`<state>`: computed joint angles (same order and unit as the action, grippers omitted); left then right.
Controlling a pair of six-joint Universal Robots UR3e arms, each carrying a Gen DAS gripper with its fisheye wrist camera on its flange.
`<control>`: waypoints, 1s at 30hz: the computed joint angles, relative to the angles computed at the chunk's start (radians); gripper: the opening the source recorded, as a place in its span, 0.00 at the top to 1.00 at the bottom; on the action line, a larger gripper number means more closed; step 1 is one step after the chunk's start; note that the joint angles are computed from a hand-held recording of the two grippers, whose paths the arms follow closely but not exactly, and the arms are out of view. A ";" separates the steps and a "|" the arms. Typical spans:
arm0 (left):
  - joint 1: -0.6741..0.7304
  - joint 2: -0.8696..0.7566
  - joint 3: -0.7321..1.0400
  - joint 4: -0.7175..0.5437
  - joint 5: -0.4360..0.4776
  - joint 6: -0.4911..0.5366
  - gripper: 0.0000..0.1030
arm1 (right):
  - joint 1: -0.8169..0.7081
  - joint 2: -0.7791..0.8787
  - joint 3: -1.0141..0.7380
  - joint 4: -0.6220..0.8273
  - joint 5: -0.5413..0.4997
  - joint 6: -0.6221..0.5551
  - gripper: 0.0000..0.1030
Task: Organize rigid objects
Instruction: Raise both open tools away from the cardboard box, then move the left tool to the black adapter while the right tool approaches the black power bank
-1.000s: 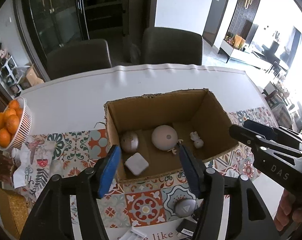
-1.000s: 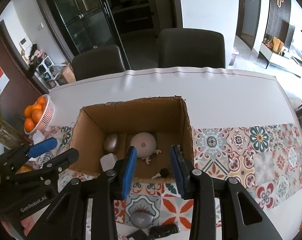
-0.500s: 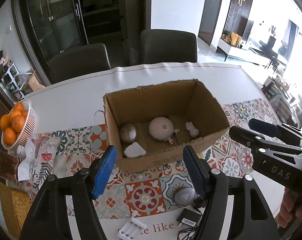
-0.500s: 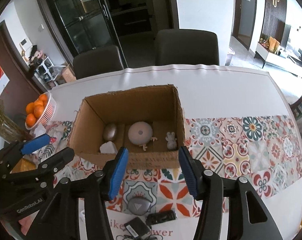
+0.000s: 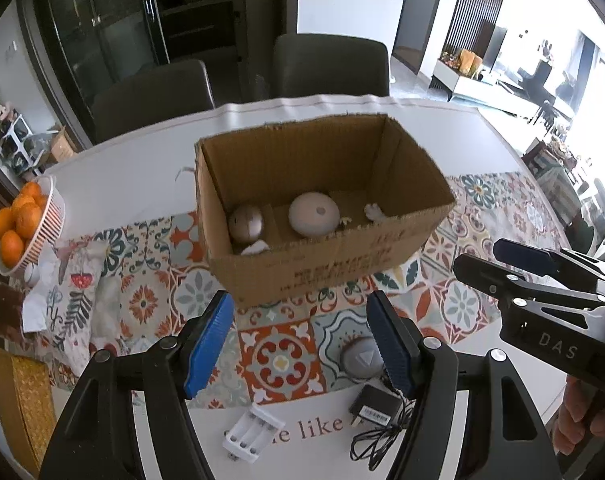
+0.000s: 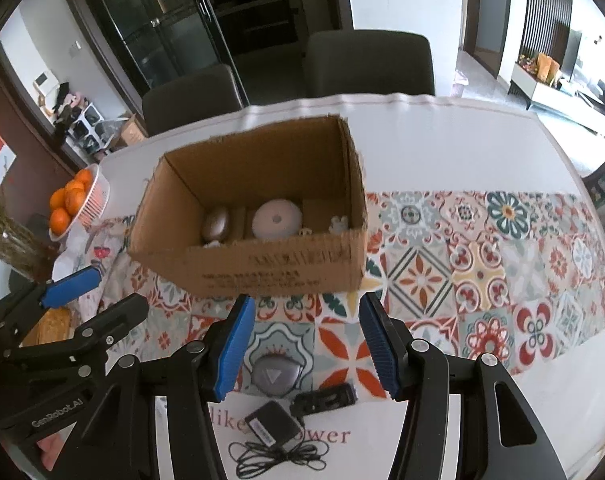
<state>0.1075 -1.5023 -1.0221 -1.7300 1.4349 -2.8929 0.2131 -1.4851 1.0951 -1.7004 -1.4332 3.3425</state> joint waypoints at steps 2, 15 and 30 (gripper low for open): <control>0.008 0.022 -0.037 0.000 0.001 0.007 0.34 | 0.009 -0.010 0.025 -0.004 -0.001 0.003 0.46; 0.072 0.144 -0.209 -0.026 -0.008 0.054 0.34 | 0.058 -0.039 0.131 -0.019 0.007 0.011 0.46; 0.013 0.189 -0.308 -0.053 0.016 0.074 0.34 | 0.027 -0.122 0.296 -0.019 0.042 -0.016 0.46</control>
